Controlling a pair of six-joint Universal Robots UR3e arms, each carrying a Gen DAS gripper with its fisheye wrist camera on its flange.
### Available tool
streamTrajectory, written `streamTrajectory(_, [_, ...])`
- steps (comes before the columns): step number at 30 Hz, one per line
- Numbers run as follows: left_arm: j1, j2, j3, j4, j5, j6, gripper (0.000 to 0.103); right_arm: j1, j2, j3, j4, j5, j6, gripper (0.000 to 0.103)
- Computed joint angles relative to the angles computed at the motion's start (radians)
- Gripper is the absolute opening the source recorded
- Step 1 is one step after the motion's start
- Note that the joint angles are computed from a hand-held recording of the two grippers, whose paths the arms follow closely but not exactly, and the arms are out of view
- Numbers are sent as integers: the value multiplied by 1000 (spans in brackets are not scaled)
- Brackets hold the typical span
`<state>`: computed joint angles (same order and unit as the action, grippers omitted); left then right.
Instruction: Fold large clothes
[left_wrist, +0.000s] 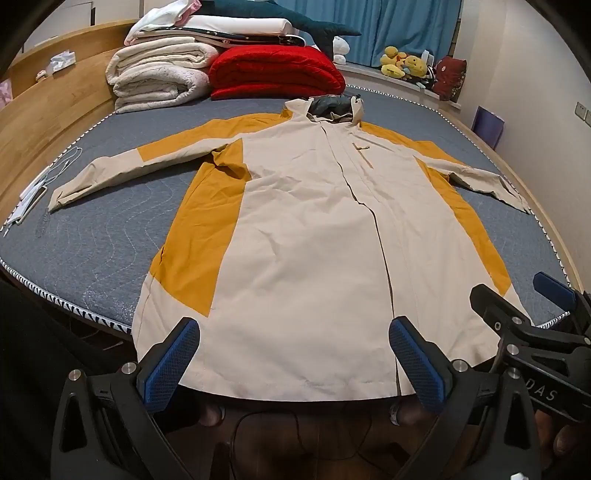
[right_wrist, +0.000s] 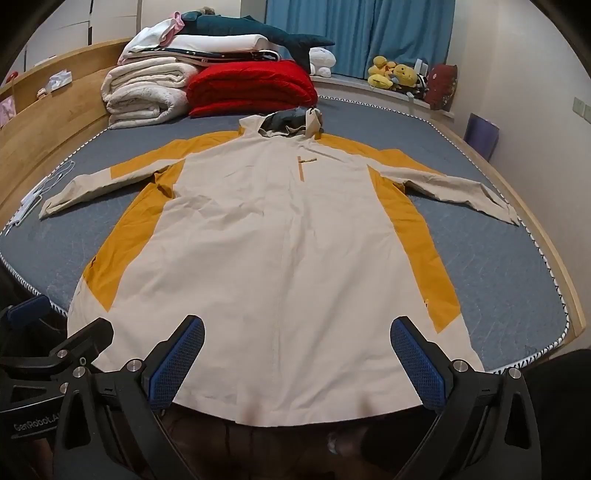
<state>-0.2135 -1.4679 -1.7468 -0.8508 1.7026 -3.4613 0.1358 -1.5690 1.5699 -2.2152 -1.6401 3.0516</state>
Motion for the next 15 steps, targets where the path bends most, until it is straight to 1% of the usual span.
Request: streamTrajectory(15, [-3,-3,6,-4,3,-2,102,0,-2,2,-1,-1,-1,100])
